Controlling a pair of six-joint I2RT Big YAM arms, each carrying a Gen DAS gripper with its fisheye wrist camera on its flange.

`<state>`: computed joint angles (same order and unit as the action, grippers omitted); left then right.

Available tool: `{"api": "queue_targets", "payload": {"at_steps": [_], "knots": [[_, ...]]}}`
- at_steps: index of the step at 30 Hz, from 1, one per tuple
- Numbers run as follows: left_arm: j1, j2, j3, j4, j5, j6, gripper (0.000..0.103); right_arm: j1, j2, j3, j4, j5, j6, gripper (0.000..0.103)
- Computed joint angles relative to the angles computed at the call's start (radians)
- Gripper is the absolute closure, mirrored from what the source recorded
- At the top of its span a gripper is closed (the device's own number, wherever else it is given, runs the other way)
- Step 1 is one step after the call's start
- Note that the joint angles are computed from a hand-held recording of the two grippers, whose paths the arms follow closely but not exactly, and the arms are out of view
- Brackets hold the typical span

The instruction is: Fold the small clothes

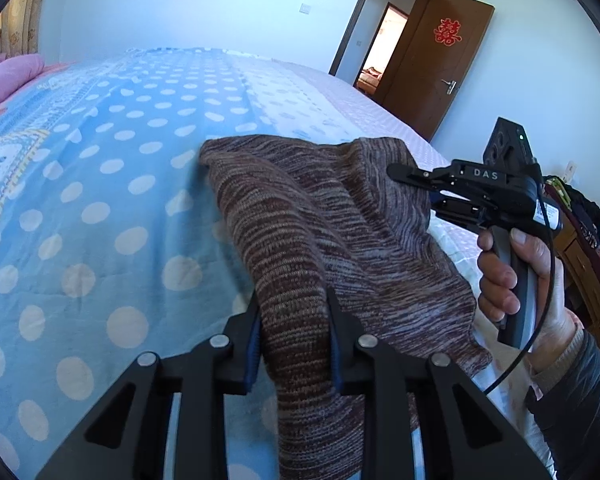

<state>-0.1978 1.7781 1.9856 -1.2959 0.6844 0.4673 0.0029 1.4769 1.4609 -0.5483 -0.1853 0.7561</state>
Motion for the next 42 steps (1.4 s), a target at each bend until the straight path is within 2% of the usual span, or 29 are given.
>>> {"api": "queue_targets", "payload": {"at_steps": [4,13,25,32,42], "knots": [[0.002,-0.026,-0.025,0.015,-0.019,0.009,0.075,0.018,-0.012,0.0,0.003,0.015,0.019,0.082],[0.03,-0.041,-0.021,-0.017,-0.025,0.02,0.075,0.073,-0.031,0.007,-0.009,0.053,0.032,0.082],[0.113,-0.09,-0.068,-0.038,0.009,0.059,0.076,0.181,-0.04,-0.011,0.032,0.105,0.085,0.082],[0.169,-0.1,-0.077,-0.072,0.021,0.088,0.076,0.243,-0.009,0.008,0.058,0.119,0.117,0.082],[0.267,-0.102,-0.062,-0.102,0.061,0.131,0.076,0.318,0.072,0.099,0.073,0.112,0.129,0.082]]}}
